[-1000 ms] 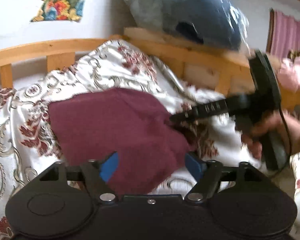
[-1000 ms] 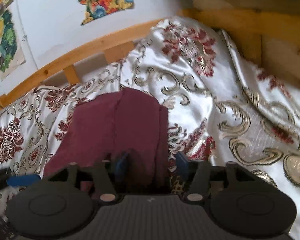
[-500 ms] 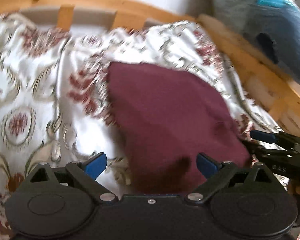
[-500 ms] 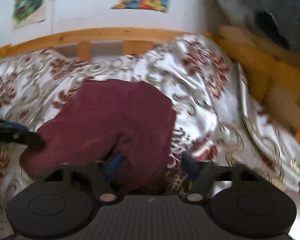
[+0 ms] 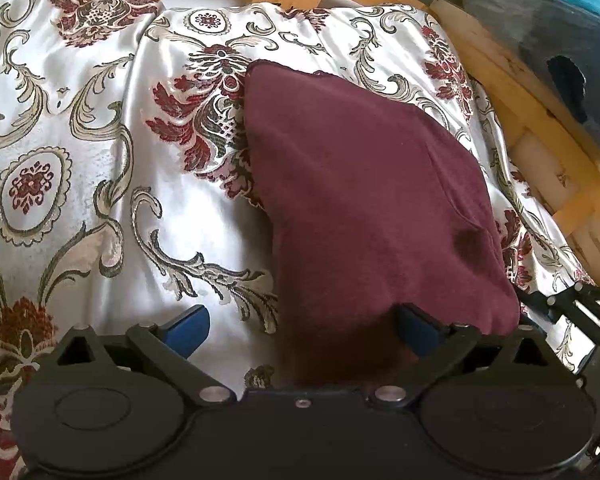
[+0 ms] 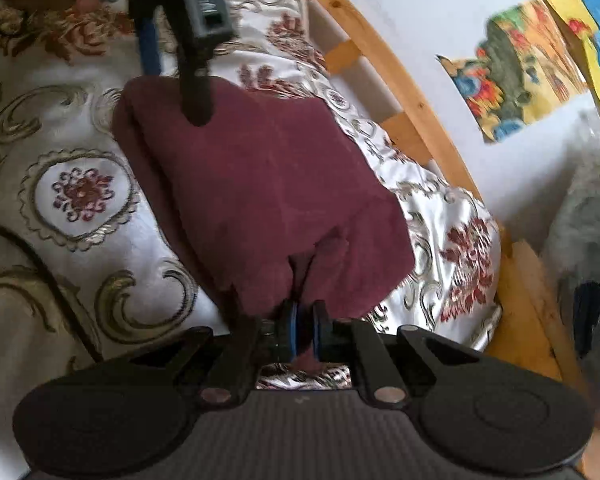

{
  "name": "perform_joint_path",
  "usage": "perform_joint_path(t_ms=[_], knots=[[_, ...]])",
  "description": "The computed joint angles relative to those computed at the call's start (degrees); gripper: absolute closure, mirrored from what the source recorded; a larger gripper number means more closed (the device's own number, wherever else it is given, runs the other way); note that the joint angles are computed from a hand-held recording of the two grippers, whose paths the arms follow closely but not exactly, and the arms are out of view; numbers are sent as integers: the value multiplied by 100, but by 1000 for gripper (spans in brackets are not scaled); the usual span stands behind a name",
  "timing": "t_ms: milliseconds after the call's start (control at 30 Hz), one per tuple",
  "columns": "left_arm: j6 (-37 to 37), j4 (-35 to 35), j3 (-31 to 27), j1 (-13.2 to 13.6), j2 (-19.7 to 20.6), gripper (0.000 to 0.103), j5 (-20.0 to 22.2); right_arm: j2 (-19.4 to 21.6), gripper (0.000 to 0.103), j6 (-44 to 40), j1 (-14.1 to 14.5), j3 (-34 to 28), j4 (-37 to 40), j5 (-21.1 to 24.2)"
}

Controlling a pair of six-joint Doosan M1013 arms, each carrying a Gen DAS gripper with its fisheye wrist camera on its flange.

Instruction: Fold small clothes

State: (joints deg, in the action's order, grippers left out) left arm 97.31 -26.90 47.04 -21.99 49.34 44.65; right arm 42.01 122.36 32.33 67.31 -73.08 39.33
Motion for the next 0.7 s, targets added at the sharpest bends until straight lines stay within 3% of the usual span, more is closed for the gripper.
perform_joint_path(t_ms=[33,100,133,167,300,467,567,700], knots=[[8,18,14,-5,-8,2,-24,-26,89,84,-20,-26,175,-34],[60,11,52,-10,-24,1,-104,-100,74,360,-83,-95,672,-152],[114,-34,79,-7,-34,1,-143,-146,59,535,-130,-109,871,-217],[157,-86,89,-1,-36,1,-158,-186,52,732,-179,-131,1049,-300],[338,-405,92,28,-27,1,-118,-306,39,1447,-450,-259,1927,-678],[841,-960,174,46,-54,1,-141,-212,23,1488,-902,-495,3689,-1412],[878,-1107,108,54,-8,1,41,-27,12,1401,-1085,-725,4410,-1583],[721,-1135,29,70,60,1,233,210,8,1076,-1191,-1042,5127,-1474]])
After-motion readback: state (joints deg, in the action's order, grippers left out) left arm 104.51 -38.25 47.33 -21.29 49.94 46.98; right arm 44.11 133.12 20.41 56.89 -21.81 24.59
